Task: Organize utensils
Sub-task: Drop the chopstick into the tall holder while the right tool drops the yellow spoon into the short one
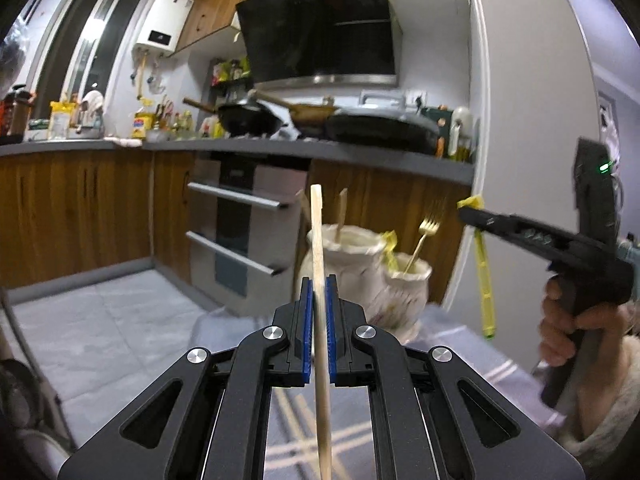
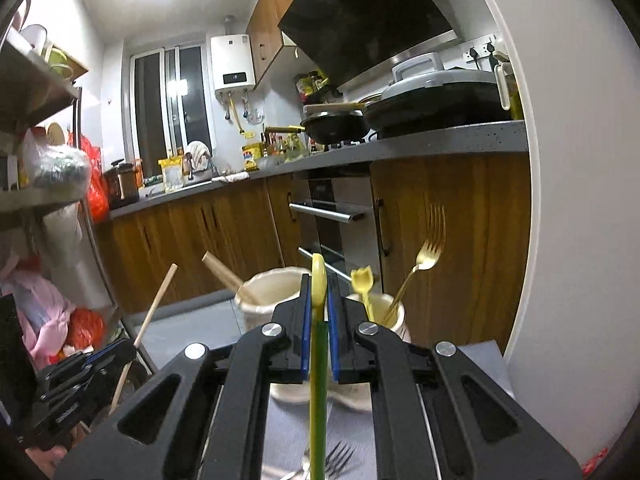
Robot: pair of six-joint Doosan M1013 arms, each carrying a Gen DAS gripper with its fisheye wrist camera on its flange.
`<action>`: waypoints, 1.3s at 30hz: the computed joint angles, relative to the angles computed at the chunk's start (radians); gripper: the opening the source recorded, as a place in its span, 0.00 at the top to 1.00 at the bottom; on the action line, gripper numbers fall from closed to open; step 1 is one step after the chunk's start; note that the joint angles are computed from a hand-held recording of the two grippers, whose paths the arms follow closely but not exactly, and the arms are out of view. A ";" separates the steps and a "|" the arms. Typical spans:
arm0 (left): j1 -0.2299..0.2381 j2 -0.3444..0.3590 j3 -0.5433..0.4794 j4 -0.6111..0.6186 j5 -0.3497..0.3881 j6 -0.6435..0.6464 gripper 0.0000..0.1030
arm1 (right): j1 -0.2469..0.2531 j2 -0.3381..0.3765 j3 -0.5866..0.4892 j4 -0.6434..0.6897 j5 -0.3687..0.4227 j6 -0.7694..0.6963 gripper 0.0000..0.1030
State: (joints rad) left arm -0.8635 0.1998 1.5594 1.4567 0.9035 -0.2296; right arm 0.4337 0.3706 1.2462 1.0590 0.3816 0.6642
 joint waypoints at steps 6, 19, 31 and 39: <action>0.042 0.041 -0.077 0.076 -0.128 -0.028 0.93 | -0.010 0.053 -0.091 0.069 0.001 -0.028 0.93; 0.158 0.172 -0.294 0.036 -0.267 0.050 0.93 | -0.019 0.138 -0.186 0.226 -0.004 -0.183 0.93; 0.152 0.249 -0.366 0.113 -0.120 0.133 0.93 | 0.000 0.174 -0.214 0.290 -0.074 -0.274 0.93; 0.137 0.263 -0.354 0.184 -0.073 0.159 0.93 | 0.010 0.180 -0.205 0.232 -0.108 -0.263 0.93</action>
State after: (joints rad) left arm -0.7269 0.4625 1.2050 1.6409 0.8309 -0.0703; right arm 0.4441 0.5508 1.0416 1.2911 0.2735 0.4016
